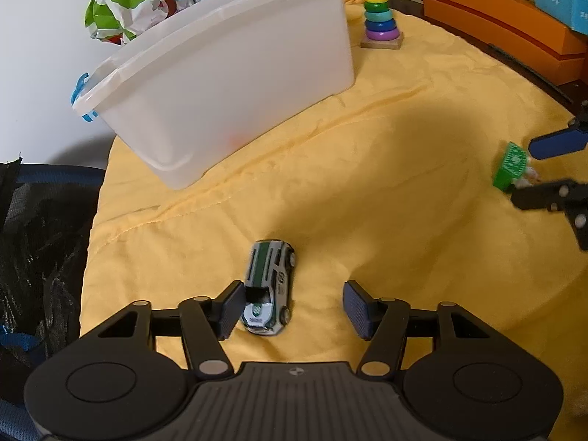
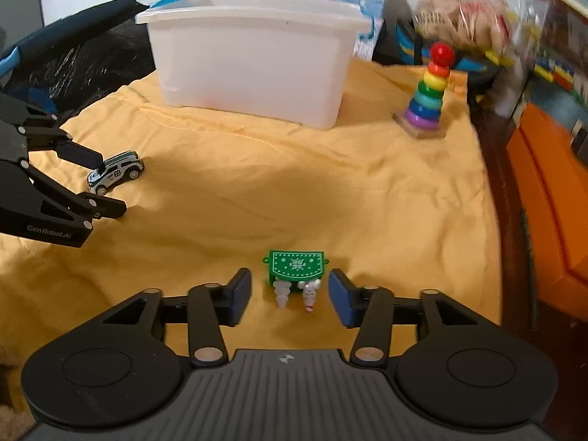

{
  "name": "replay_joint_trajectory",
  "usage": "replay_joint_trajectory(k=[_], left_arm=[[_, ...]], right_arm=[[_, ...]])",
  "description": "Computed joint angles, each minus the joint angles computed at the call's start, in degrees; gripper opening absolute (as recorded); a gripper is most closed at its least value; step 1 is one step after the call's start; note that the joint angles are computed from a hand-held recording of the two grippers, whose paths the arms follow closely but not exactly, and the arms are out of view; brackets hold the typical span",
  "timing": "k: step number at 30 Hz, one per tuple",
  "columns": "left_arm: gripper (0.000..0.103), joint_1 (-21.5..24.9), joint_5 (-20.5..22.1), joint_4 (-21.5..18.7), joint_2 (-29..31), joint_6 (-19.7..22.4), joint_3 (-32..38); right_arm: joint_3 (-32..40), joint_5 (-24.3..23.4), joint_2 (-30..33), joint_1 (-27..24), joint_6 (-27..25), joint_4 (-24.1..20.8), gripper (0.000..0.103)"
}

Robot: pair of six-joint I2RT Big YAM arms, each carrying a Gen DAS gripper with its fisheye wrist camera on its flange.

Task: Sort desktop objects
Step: 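Carry the green piece and car over the white bin and release them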

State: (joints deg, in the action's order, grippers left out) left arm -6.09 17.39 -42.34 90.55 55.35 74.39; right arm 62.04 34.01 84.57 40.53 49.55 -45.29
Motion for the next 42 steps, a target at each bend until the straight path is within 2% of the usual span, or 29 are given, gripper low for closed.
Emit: replay_joint_trajectory(k=[2, 3, 4, 6, 7, 8, 9, 10, 11, 13, 14, 15, 17, 20, 21, 24, 27, 28, 29, 32, 34, 38, 42], left_arm=[[0.067, -0.4, -0.6, 1.6, 0.5, -1.0, 0.0], [0.067, -0.5, -0.7, 2.1, 0.8, -1.6, 0.1], [0.065, -0.5, 0.0, 1.6, 1.4, -2.2, 0.8], [0.052, 0.1, 2.1, 0.2, 2.3, -3.2, 2.3], [0.035, 0.4, 2.7, 0.0, 2.3, -3.4, 2.7], [0.025, 0.5, 3.0, -0.5, 2.4, -3.3, 3.3], [0.025, 0.8, 3.6, -1.6, 2.8, -3.2, 4.3], [0.018, 1.1, 4.4, -3.0, 3.2, -3.3, 5.4], [0.016, 1.3, 4.7, -4.1, 3.4, -3.0, 6.2], [0.017, 1.3, 4.6, -4.2, 3.2, -2.2, 6.2], [0.022, 1.1, 4.3, -4.2, 3.4, -2.2, 6.4], [0.023, 1.0, 4.0, -3.4, 3.3, -2.8, 6.1], [0.049, 0.3, 2.0, -0.6, 3.1, -3.8, 5.1], [0.062, -0.4, 1.1, 2.1, 2.4, -2.3, 3.6], [0.063, -0.5, 1.3, 2.5, 2.2, -2.1, 3.3], [0.064, -0.9, 2.2, 1.3, 2.6, -2.6, 4.1], [0.064, -1.8, 1.0, -0.4, 4.2, -2.8, 5.3], [0.056, -1.7, 1.2, -1.4, 4.8, -3.2, 5.9], [0.039, -1.4, 2.4, -3.6, 5.7, -3.6, 7.1], [0.03, -0.9, 3.9, -5.3, 6.2, -3.7, 8.3], [0.029, -0.8, 4.5, -6.5, 6.1, -3.2, 9.3], [0.029, -0.7, 6.8, -6.1, 4.1, -2.7, 10.4], [0.028, -1.1, 9.8, -5.3, 3.3, -4.8, 14.8]], right_arm=[[-0.4, -0.7, 0.8, -0.9, 0.3, 1.8, 0.06], [-0.4, -1.1, 1.3, -1.4, 0.4, 2.3, 0.057], [-0.4, -1.9, 1.6, -2.0, 0.3, 2.9, 0.044], [-0.4, -2.7, 1.1, -2.3, 0.0, 3.7, 0.045], [-0.2, -2.4, 0.8, -2.2, -0.8, 3.9, 0.045], [0.1, -1.4, 0.7, -1.9, -1.9, 3.9, 0.045], [0.4, -0.3, 0.6, -1.6, -2.7, 3.7, 0.045], [0.8, 0.4, 0.7, -1.5, -3.2, 3.6, 0.045], [1.0, 0.7, 0.5, -1.6, -3.7, 3.8, 0.045], [1.3, 1.3, 0.3, -1.8, -4.6, 4.4, 0.045], [1.5, 1.5, 0.4, -1.9, -5.2, 4.6, 0.045], [1.7, 1.6, 0.6, -2.0, -5.7, 4.7, 0.045], [1.7, 1.1, 0.7, -2.4, -6.0, 5.0, 0.045], [1.8, 0.0, 1.2, -2.8, -5.5, 5.0, 0.045], [1.6, -0.3, 1.2, -2.8, -5.3, 5.0, 0.045], [1.2, -0.7, 1.0, -3.1, -4.5, 4.9, 0.045], [0.9, -0.9, 1.0, -3.4, -4.1, 5.0, 0.045], [0.9, -0.9, 1.0, -3.4, -4.1, 5.2, 0.045], [0.9, -0.9, 1.1, -3.5, -4.1, 5.2, 0.045], [1.0, -1.1, 1.1, -3.7, -4.5, 5.6, 0.045], [1.1, -1.0, 1.0, -3.9, -5.3, 6.0, 0.045], [2.8, 1.2, 0.2, -4.1, -10.1, 7.2, 0.045], [6.0, 3.8, -0.9, -5.5, -18.4, 10.3, 0.045]])
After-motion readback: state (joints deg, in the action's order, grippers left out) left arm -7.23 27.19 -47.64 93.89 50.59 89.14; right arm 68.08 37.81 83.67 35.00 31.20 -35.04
